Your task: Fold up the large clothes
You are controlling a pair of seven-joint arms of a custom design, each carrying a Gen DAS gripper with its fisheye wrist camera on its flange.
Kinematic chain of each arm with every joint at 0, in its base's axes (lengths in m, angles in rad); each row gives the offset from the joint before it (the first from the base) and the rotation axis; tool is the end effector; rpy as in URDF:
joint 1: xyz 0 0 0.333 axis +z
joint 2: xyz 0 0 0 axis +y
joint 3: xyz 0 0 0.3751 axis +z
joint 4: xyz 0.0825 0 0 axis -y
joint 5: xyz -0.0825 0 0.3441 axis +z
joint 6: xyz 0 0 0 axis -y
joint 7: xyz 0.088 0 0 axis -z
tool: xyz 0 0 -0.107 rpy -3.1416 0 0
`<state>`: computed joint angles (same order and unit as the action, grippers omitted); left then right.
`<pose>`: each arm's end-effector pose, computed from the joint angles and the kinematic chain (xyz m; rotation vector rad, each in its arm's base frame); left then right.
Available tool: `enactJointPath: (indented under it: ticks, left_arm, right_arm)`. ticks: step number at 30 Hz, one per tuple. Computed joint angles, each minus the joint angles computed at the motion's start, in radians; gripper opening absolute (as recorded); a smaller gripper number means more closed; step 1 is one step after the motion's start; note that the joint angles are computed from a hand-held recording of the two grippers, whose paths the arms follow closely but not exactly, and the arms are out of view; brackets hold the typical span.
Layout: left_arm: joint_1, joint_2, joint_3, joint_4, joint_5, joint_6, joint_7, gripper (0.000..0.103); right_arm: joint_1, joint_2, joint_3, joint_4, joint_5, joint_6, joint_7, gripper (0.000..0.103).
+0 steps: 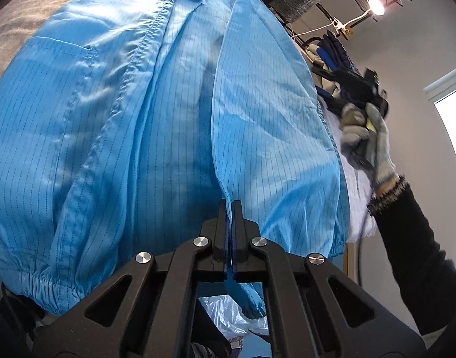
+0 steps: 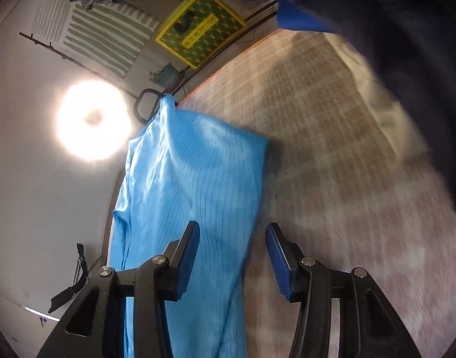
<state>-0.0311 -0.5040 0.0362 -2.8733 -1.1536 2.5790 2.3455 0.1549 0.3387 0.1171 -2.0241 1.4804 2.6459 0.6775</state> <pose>0.2913 0.0175 0.4185 2.1775 -1.8178 1.0629 0.5864 0.1302 0.3775 -1.4994 1.7095 0.2635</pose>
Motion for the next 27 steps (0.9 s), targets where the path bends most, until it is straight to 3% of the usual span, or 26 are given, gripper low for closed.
enactJointPath:
  ticks: [1,3,8,10,12,14,15,16,19,21,22,24,27]
  left_arm:
    - [0.000,-0.002,0.003,0.000,0.003,-0.007,0.001,0.000]
    - [-0.002,0.000,-0.001,0.006,0.001,-0.013,-0.008,0.000]
    - [-0.020,0.002,-0.022,0.014,-0.014,-0.032,-0.022,0.000]
    - [-0.038,0.012,-0.045,0.013,-0.017,-0.029,-0.021,0.000]
    - [-0.052,0.021,-0.066,0.009,-0.020,-0.010,-0.024,0.000]
    - [-0.063,0.015,-0.059,0.006,-0.041,-0.012,-0.014,0.000]
    - [-0.064,0.009,-0.056,0.006,-0.047,-0.015,-0.011,0.000]
    - [-0.063,0.007,-0.054,0.008,-0.047,-0.019,-0.011,0.000]
    - [-0.058,-0.004,-0.059,0.013,-0.018,-0.029,-0.024,0.000]
    - [-0.056,-0.007,-0.068,0.013,0.016,-0.020,-0.047,0.003]
    - [-0.059,-0.002,-0.060,0.015,0.021,-0.024,-0.053,0.015]
    - [-0.066,0.012,-0.047,0.024,0.005,-0.034,-0.063,0.030]
    - [-0.062,0.006,-0.041,0.022,-0.008,-0.034,-0.060,0.030]
  right_arm:
    - [0.009,0.015,0.002,0.020,-0.007,0.014,-0.003,0.041]
    - [0.021,0.037,0.007,0.048,-0.038,0.035,0.006,0.009]
    - [0.074,0.063,0.012,0.100,-0.237,0.201,0.130,0.001]
    - [0.106,0.083,-0.021,0.125,-0.381,0.226,0.262,0.001]
    - [0.112,0.084,-0.026,0.125,-0.466,0.223,0.308,0.003]
    - [0.091,0.063,-0.004,0.104,-0.490,0.218,0.313,0.015]
    - [0.068,0.039,0.016,0.082,-0.480,0.206,0.304,0.032]
    - [0.037,0.018,0.048,0.060,-0.442,0.209,0.270,0.036]
    - [-0.032,-0.096,0.104,-0.049,-0.321,0.174,0.150,0.036]
    - [-0.042,-0.186,0.093,-0.134,-0.240,0.116,0.064,0.038]
    - [-0.039,-0.224,0.081,-0.172,-0.221,0.085,0.044,0.038]
    - [-0.032,-0.332,0.056,-0.278,-0.157,0.014,-0.023,0.038]
    - [0.003,-0.459,0.015,-0.404,-0.122,-0.058,-0.065,0.039]
